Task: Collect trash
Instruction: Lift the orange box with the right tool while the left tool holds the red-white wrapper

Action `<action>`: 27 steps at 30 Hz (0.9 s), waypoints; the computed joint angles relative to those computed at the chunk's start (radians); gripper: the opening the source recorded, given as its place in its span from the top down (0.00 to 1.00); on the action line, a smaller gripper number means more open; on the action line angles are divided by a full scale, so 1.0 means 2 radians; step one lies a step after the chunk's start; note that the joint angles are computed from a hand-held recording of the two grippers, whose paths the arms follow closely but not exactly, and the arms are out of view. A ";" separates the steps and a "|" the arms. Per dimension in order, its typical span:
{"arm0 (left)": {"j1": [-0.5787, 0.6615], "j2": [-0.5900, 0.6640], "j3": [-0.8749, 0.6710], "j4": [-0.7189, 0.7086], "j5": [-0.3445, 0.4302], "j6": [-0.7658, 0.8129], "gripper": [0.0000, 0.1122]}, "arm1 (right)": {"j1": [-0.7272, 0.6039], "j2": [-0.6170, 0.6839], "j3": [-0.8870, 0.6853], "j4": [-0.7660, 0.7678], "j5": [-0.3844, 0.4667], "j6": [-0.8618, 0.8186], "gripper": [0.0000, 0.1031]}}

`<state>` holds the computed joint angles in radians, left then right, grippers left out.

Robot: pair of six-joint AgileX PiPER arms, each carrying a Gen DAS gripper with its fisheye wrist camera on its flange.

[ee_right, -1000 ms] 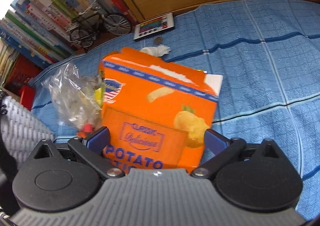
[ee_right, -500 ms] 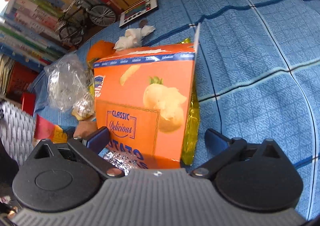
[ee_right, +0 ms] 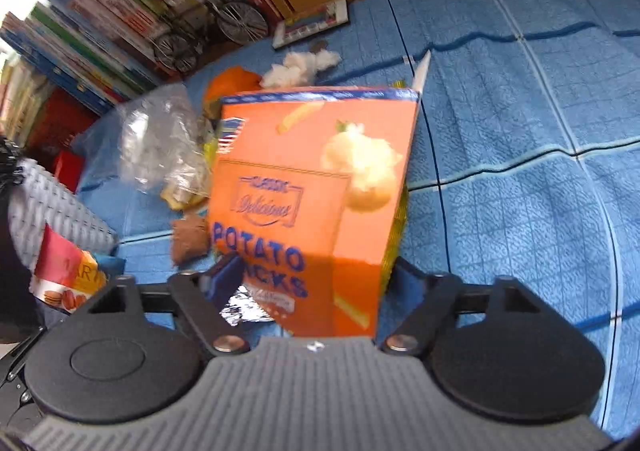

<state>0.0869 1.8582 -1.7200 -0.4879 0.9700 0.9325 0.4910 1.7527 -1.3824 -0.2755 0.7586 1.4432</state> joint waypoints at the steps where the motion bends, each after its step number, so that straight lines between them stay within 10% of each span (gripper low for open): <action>1: 0.003 -0.004 0.001 -0.001 0.002 0.000 0.88 | 0.010 -0.005 0.002 -0.022 0.004 0.018 0.24; 10: 0.027 -0.030 -0.004 -0.017 0.027 0.004 0.89 | 0.070 -0.027 -0.005 -0.132 0.050 0.094 0.66; 23: 0.060 -0.050 -0.025 -0.044 0.062 0.006 0.89 | 0.139 -0.020 -0.071 -0.222 0.156 0.091 0.70; 26: 0.067 -0.052 -0.025 -0.047 0.068 0.009 0.89 | 0.150 -0.011 -0.091 -0.213 0.182 0.080 0.64; 27: 0.070 -0.052 -0.025 -0.048 0.071 0.012 0.89 | 0.153 -0.011 -0.092 -0.207 0.186 0.080 0.49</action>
